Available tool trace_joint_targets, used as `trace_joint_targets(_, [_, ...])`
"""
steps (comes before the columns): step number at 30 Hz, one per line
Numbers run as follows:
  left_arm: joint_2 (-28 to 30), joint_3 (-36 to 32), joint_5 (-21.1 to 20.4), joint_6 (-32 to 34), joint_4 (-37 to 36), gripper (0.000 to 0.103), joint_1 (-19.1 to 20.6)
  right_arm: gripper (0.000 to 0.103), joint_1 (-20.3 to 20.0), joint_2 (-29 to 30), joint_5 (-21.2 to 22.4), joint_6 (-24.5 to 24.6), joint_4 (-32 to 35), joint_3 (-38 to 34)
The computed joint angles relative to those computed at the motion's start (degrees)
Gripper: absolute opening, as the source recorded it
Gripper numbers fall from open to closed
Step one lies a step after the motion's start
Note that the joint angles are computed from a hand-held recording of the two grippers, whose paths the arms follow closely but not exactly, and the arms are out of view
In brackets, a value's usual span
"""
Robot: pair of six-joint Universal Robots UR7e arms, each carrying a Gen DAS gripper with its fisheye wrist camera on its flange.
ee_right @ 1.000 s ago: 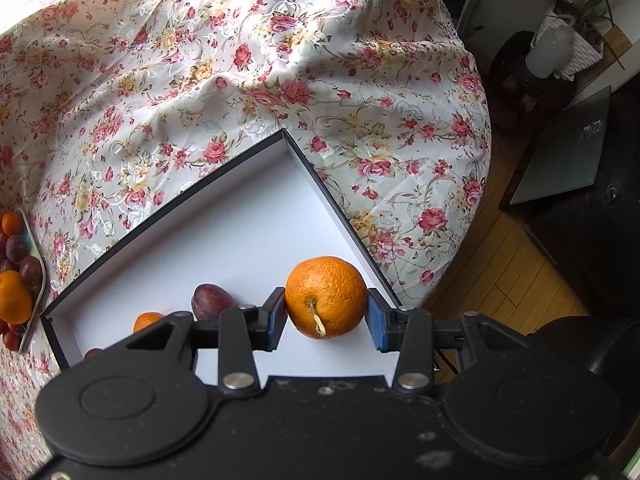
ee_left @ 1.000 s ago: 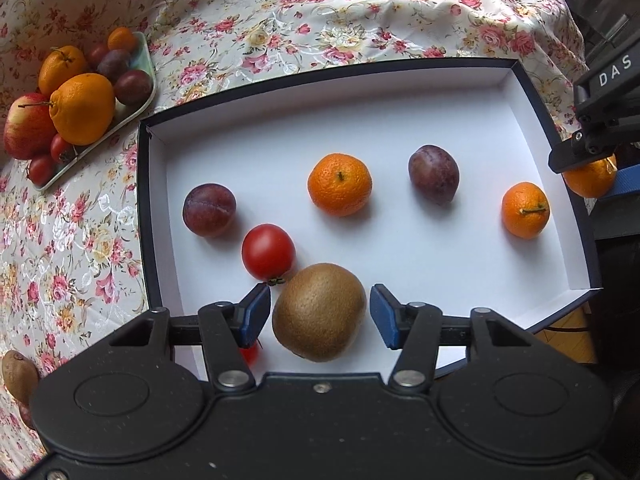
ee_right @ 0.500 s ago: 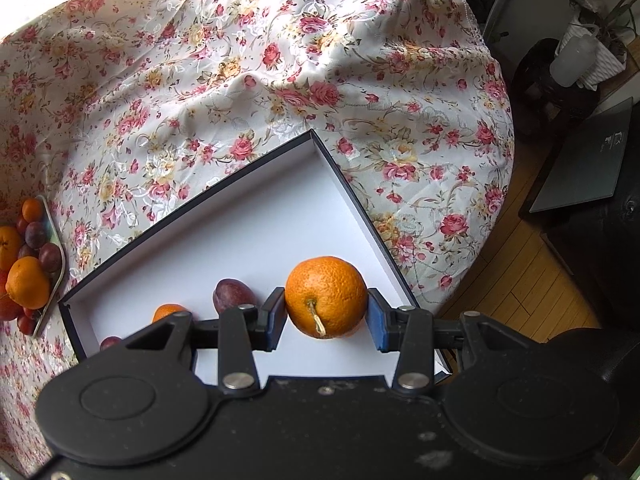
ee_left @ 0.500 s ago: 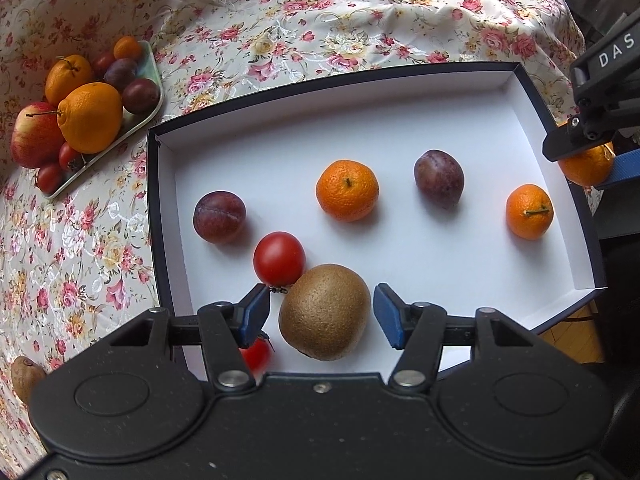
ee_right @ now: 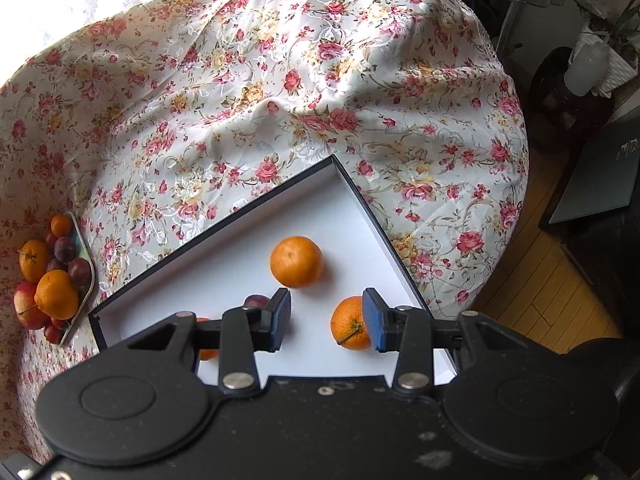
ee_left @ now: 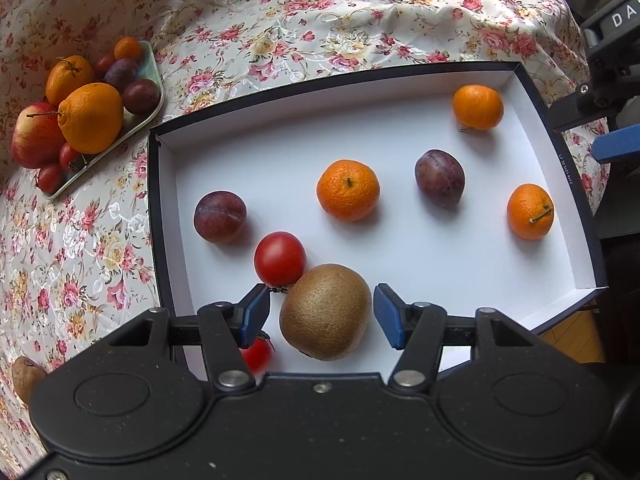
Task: Organize fruits
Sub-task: 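Open the left tool to drop the kiwi while the right tool releases the mandarin, then withdraw both open tools from the box toward the loose fruit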
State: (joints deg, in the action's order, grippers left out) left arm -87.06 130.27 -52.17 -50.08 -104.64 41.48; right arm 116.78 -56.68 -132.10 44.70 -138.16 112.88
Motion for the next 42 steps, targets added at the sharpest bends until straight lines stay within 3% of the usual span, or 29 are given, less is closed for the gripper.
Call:
trace_joint_targets(11, [-0.3, -0.3, -0.1, -1.2, 1.0, 0.062, 0.1, 0.042, -0.2, 1.4, -0.6, 2.5, 7.5, -2.2])
trace_joint_targets(18, [-0.8, -0.5, -0.7, -1.4, 1.6, 0.063, 0.2, 0.042, -1.6, 1.9, 2.3, 5.5, 12.2, -3.3])
trace_joint_targets(42, [-2.9, -1.0, -1.7, -2.5, 2.7, 0.066, 1.1, 0.042, -2.1, 4.3, 8.3, 9.3, 15.7, -6.1])
